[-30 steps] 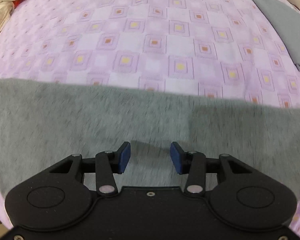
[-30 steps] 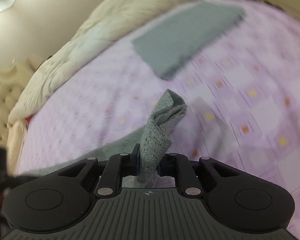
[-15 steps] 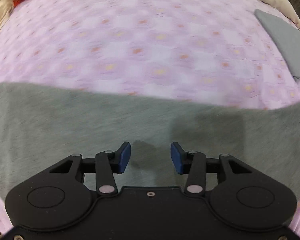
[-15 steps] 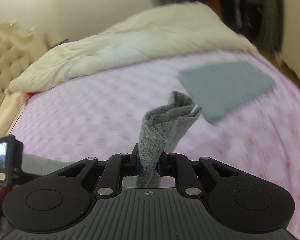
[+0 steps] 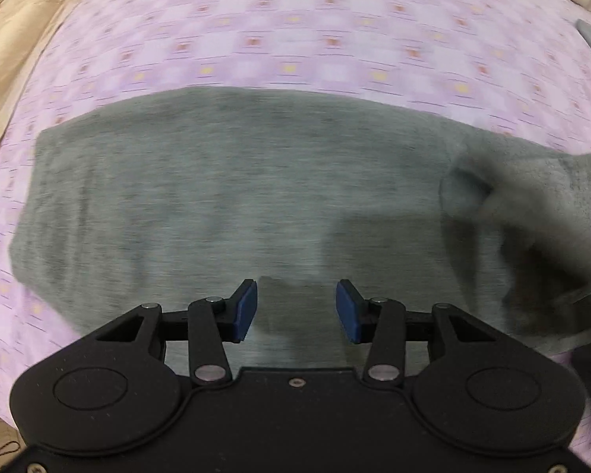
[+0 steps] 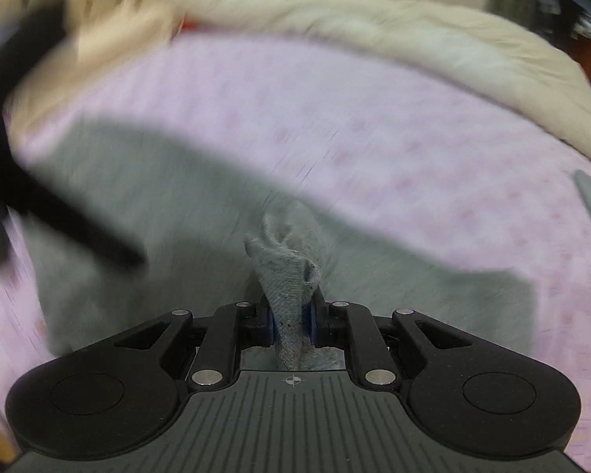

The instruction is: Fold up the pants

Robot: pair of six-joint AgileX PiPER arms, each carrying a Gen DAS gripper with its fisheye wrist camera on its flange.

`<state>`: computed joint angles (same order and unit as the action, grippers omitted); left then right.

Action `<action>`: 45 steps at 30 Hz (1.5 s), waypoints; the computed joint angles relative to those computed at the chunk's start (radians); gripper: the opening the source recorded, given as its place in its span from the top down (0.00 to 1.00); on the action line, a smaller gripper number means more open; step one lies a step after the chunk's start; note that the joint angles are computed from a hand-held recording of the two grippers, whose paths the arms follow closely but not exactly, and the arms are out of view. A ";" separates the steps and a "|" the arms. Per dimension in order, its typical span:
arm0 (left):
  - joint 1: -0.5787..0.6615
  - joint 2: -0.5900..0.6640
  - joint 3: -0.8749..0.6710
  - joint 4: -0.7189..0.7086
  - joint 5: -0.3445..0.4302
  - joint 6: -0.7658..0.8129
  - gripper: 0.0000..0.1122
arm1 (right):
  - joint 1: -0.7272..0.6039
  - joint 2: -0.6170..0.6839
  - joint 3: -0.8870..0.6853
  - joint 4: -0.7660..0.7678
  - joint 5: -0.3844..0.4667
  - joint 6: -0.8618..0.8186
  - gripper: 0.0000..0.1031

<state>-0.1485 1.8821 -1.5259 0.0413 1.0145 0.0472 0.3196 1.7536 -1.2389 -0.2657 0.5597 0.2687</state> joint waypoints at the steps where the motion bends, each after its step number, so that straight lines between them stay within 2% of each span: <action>1: 0.019 0.000 -0.005 -0.007 -0.001 0.022 0.53 | 0.030 0.027 -0.011 -0.049 0.013 0.057 0.74; 2: 0.039 -0.005 -0.008 -0.016 0.000 0.048 0.53 | 0.043 0.041 -0.015 -0.058 0.021 0.076 0.69; 3: 0.055 -0.011 -0.013 -0.025 0.003 0.073 0.53 | 0.047 0.048 -0.024 -0.036 0.033 0.067 0.57; 5: 0.076 -0.026 -0.018 -0.044 0.003 0.114 0.53 | 0.029 0.015 -0.004 0.094 0.000 -0.036 0.51; 7: 0.074 -0.027 -0.031 -0.061 -0.003 0.132 0.53 | 0.002 -0.042 0.034 0.256 -0.035 -0.193 0.51; 10: 0.060 -0.011 -0.067 -0.109 0.013 0.155 0.53 | -0.033 -0.119 0.076 0.325 -0.048 -0.274 0.51; 15: 0.023 0.010 -0.082 -0.221 0.043 0.208 0.52 | -0.111 -0.207 0.114 0.212 0.000 -0.104 0.51; 17: 0.003 0.068 -0.112 -0.261 0.051 0.208 0.42 | -0.158 -0.205 0.103 0.171 0.023 -0.048 0.51; 21: -0.052 0.207 -0.239 -0.238 0.143 0.070 0.39 | -0.265 -0.209 0.112 0.180 0.038 -0.058 0.51; 22: -0.060 0.219 -0.253 -0.242 0.143 0.049 0.28 | -0.295 -0.205 0.102 0.199 0.046 -0.080 0.51; 23: -0.068 0.235 -0.278 -0.249 0.155 0.029 0.23 | -0.312 -0.207 0.098 0.205 0.053 -0.085 0.51; 24: -0.079 0.240 -0.293 -0.250 0.158 0.014 0.29 | -0.327 -0.209 0.098 0.209 0.055 -0.088 0.51; 25: -0.084 0.220 -0.276 -0.281 0.129 0.039 0.56 | -0.342 -0.217 0.107 0.215 0.049 -0.092 0.51; 26: -0.092 0.203 -0.260 -0.300 0.100 0.064 0.77 | -0.358 -0.222 0.114 0.227 0.042 -0.100 0.51; 27: -0.111 0.167 -0.234 -0.279 0.063 0.069 0.79 | -0.363 -0.225 0.132 0.231 0.021 -0.092 0.51; 28: -0.128 0.111 -0.175 -0.255 -0.014 0.082 0.83 | -0.372 -0.225 0.139 0.239 0.006 -0.088 0.51; 29: -0.145 0.050 -0.100 -0.223 -0.109 0.104 0.83 | -0.384 -0.226 0.145 0.248 -0.003 -0.091 0.51; 30: -0.163 0.019 -0.053 -0.167 -0.172 0.104 0.83 | -0.391 -0.231 0.158 0.251 -0.014 -0.087 0.51; 31: -0.181 0.015 -0.032 -0.084 -0.198 0.074 0.83 | -0.406 -0.216 0.155 0.274 -0.025 -0.104 0.51; 32: -0.189 0.038 -0.041 -0.021 -0.185 0.046 0.83 | -0.422 -0.206 0.154 0.312 -0.028 -0.141 0.51; 33: -0.183 0.070 -0.070 0.002 -0.140 0.031 0.82 | -0.443 -0.180 0.134 0.359 -0.024 -0.191 0.55; 34: -0.169 0.099 -0.100 0.001 -0.097 0.017 0.78 | -0.465 -0.146 0.107 0.409 -0.017 -0.250 0.61; 35: -0.150 0.119 -0.120 0.004 -0.073 -0.022 0.78 | -0.471 -0.115 0.082 0.434 -0.016 -0.283 0.71; 36: -0.129 0.122 -0.124 0.006 -0.064 -0.066 0.78 | -0.477 -0.079 0.052 0.447 -0.012 -0.306 0.76; 39: -0.076 0.129 -0.152 0.001 -0.035 -0.174 0.78 | -0.488 0.030 -0.046 0.450 0.027 -0.329 0.82; 41: -0.085 0.143 -0.175 0.061 -0.010 -0.238 0.78 | -0.488 0.108 -0.125 0.389 0.073 -0.282 0.87; 42: -0.089 0.134 -0.168 0.077 -0.011 -0.250 0.78 | -0.489 0.138 -0.158 0.367 0.099 -0.261 0.88; 45: -0.131 0.085 -0.108 0.091 -0.051 -0.267 0.77 | -0.493 0.140 -0.166 0.380 0.105 -0.268 0.88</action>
